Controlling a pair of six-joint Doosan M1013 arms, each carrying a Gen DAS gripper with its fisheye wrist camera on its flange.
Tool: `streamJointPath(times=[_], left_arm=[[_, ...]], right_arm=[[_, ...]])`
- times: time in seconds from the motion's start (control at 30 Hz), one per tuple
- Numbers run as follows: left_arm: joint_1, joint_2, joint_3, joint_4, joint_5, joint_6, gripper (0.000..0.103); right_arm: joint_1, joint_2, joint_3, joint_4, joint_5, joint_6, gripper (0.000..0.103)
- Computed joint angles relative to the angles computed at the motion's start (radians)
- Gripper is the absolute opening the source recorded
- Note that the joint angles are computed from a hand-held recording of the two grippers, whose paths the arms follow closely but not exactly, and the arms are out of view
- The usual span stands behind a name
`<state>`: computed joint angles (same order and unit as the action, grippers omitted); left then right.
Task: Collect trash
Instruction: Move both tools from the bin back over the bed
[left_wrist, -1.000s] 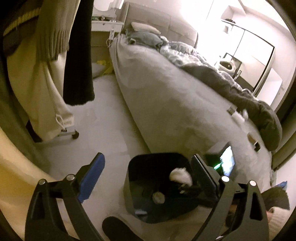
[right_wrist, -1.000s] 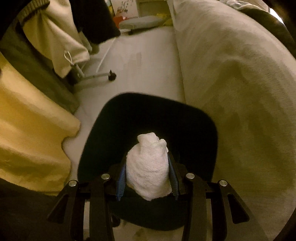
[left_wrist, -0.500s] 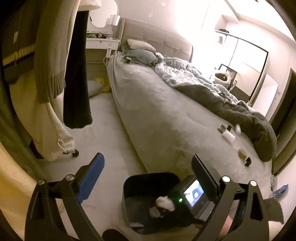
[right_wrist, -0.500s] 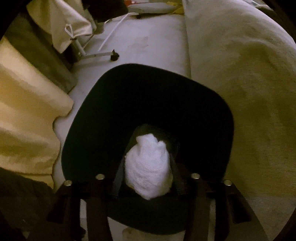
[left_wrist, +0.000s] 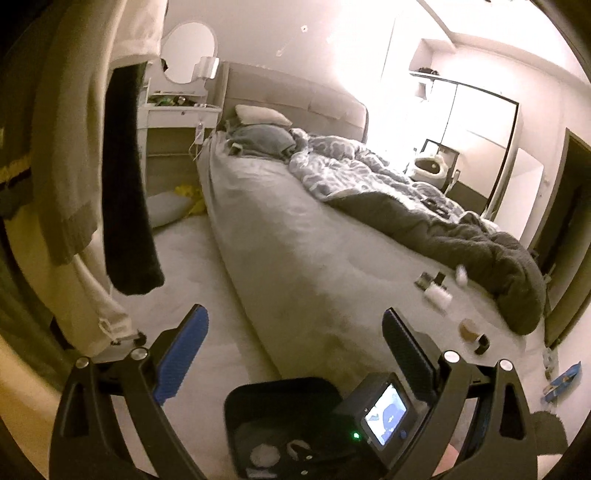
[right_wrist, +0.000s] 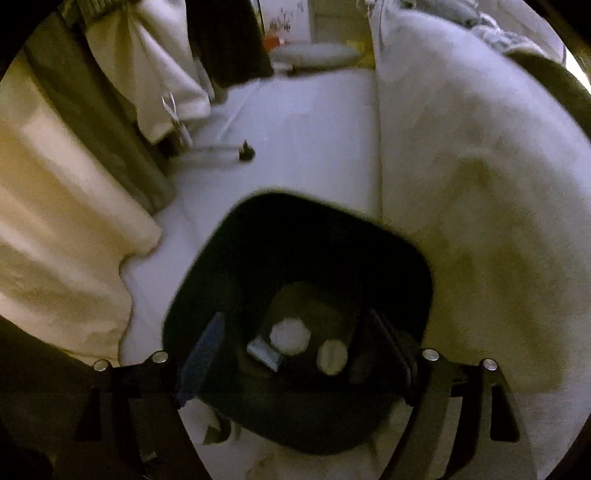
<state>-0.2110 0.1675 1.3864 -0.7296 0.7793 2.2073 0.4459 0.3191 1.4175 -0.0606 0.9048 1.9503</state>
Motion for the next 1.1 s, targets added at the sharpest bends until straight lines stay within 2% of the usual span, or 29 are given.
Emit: streamJointPath(times=[0.33, 0.6, 0.9, 1.1], left_arm=[[-0.057, 0.002, -0.017, 0.004, -0.031, -0.018, 0.098], [-0.103, 0.014, -0.034, 0.027, -0.038, -0.060, 0.098], [-0.162, 0.019, -0.035, 0.046, -0.046, -0.052, 0.098], [-0.198, 0.029, -0.039, 0.071, -0.041, -0.070, 0.098]], right_arm=[[-0.027, -0.108, 0.054, -0.108, -0.130, 0.066, 0.085], [-0.070, -0.199, 0.119, -0.205, -0.190, 0.150, 0.086], [-0.103, -0.274, 0.185, -0.359, -0.199, 0.266, 0.088], [-0.141, -0.325, 0.240, -0.408, -0.196, 0.324, 0.089]])
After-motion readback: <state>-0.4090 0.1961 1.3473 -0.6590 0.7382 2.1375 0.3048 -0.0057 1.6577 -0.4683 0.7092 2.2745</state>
